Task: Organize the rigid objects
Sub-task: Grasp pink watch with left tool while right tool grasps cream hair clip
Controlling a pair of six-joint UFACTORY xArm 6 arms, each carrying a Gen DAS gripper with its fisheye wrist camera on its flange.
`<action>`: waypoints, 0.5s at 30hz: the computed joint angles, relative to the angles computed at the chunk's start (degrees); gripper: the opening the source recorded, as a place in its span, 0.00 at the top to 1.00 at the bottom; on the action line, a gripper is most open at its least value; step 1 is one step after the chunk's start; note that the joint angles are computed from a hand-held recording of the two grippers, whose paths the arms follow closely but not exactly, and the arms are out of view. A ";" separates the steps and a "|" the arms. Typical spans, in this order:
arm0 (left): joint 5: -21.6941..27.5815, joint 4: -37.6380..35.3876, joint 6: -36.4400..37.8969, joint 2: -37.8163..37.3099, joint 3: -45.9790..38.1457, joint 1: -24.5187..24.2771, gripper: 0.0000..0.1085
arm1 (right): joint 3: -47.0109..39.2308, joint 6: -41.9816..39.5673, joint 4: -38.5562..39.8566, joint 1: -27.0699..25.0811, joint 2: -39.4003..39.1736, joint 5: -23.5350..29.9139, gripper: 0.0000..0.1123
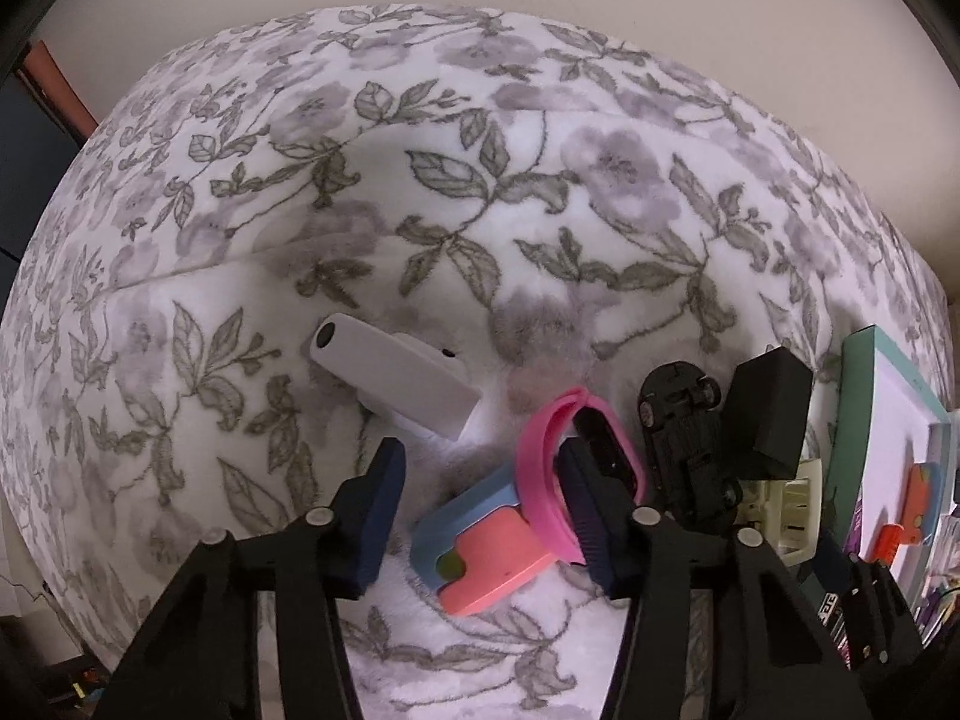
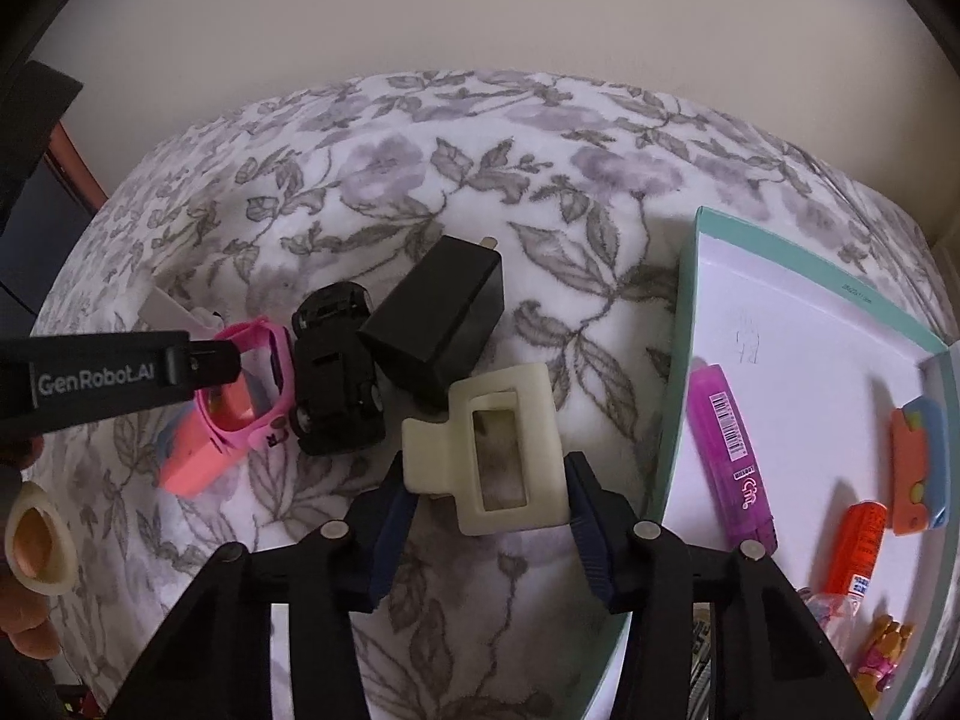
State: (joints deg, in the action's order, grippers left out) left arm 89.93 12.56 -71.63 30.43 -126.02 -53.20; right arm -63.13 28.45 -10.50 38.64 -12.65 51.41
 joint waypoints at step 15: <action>-3.84 0.62 -0.25 0.98 -0.87 -0.75 0.88 | 0.33 -0.86 2.30 -1.00 -1.13 -1.68 0.57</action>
State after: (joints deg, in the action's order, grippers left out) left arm 86.09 13.18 -71.88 31.41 -126.90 -53.95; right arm -62.80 27.59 -8.21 37.64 -13.78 49.73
